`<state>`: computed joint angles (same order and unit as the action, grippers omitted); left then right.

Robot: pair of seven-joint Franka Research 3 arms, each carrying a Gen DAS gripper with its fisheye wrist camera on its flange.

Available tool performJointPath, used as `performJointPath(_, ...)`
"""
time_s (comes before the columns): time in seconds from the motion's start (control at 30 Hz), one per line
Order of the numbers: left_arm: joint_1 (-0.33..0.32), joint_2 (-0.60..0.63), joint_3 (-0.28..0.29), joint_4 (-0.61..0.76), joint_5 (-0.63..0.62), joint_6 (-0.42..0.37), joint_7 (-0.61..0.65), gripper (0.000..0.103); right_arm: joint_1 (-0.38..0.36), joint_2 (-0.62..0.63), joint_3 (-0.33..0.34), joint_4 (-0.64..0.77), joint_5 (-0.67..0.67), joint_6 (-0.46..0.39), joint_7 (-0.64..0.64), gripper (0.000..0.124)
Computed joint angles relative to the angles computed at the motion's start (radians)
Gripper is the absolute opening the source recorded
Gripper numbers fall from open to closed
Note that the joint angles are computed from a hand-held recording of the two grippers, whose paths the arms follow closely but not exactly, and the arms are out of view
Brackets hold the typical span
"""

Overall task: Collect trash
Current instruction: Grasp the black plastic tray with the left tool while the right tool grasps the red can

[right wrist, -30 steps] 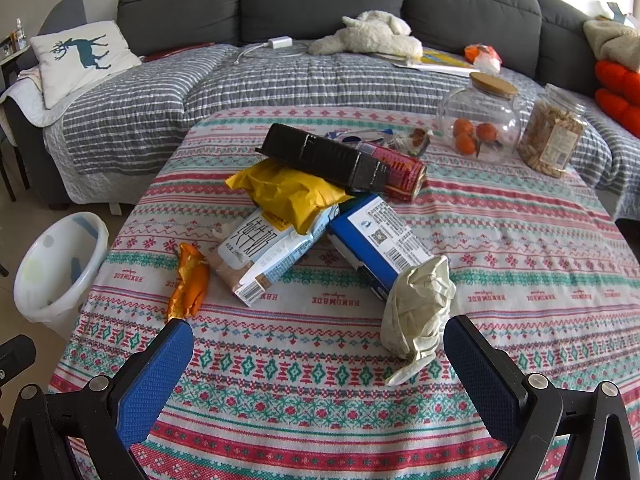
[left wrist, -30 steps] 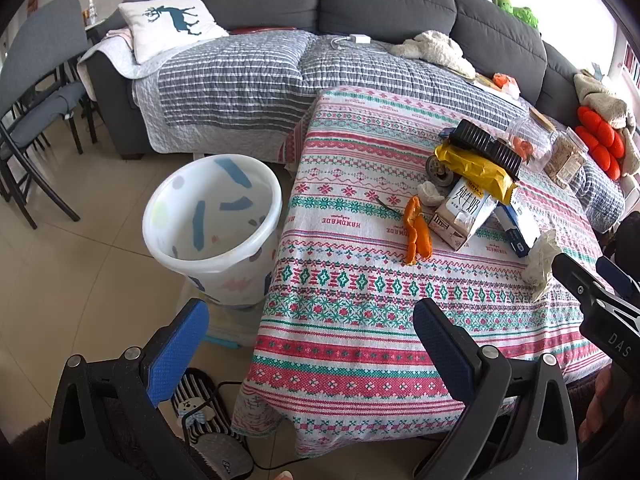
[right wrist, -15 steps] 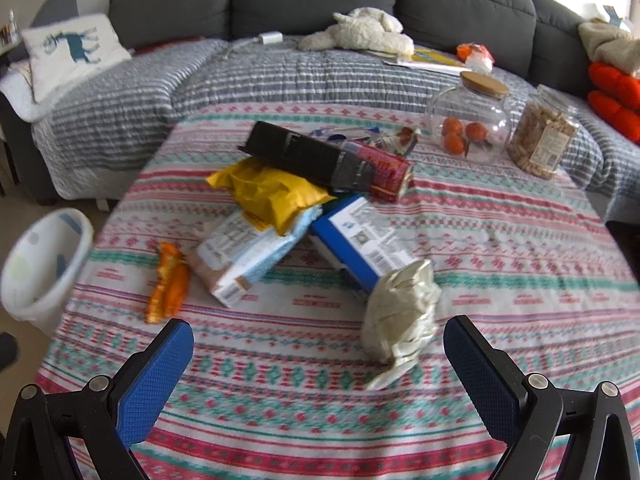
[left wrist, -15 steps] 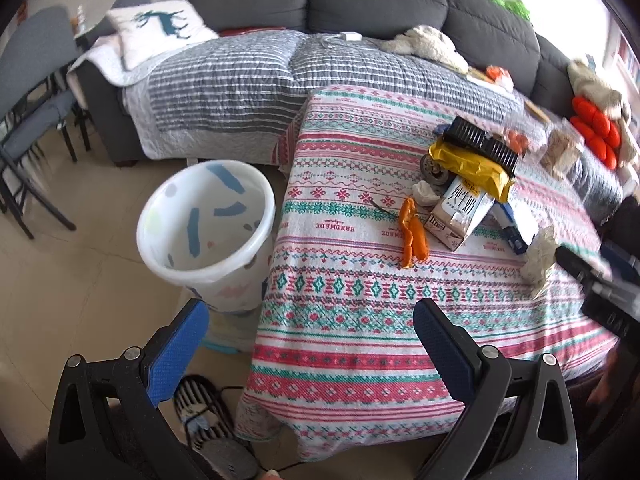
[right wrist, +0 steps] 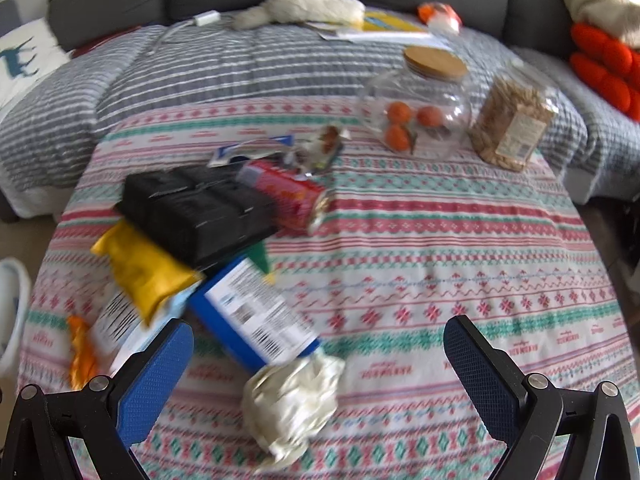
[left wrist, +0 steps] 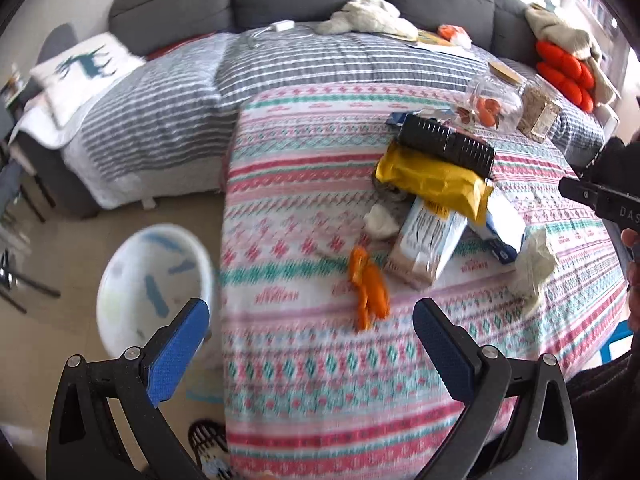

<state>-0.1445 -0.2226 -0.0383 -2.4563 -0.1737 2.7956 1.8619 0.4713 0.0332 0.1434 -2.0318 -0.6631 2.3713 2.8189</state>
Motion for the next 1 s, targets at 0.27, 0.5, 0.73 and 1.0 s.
performJointPath(0.27, -0.006, 0.192, -0.017, 0.215, -0.291, -0.089, 0.175, 0.096, -0.059, 0.02, -0.039, -0.063, 0.159, 0.075, -0.086, 0.103)
performJointPath(0.5, 0.058, 0.306, -0.126, 0.376, -0.523, -0.116, 0.318, 0.091, -0.067, 0.038, -0.057, -0.03, 0.119, 0.041, -0.11, 0.103)
performJointPath(0.73, 0.086, 0.41, -0.205, 0.509, -0.613, -0.125, 0.324, 0.083, -0.082, 0.025, -0.064, -0.046, 0.113, 0.053, -0.102, 0.103)
performJointPath(1.0, 0.117, 0.521, -0.251, 0.614, -0.571, -0.179, 0.185, 0.083, -0.101, -0.002, -0.061, -0.079, 0.094, 0.03, -0.081, 0.103)
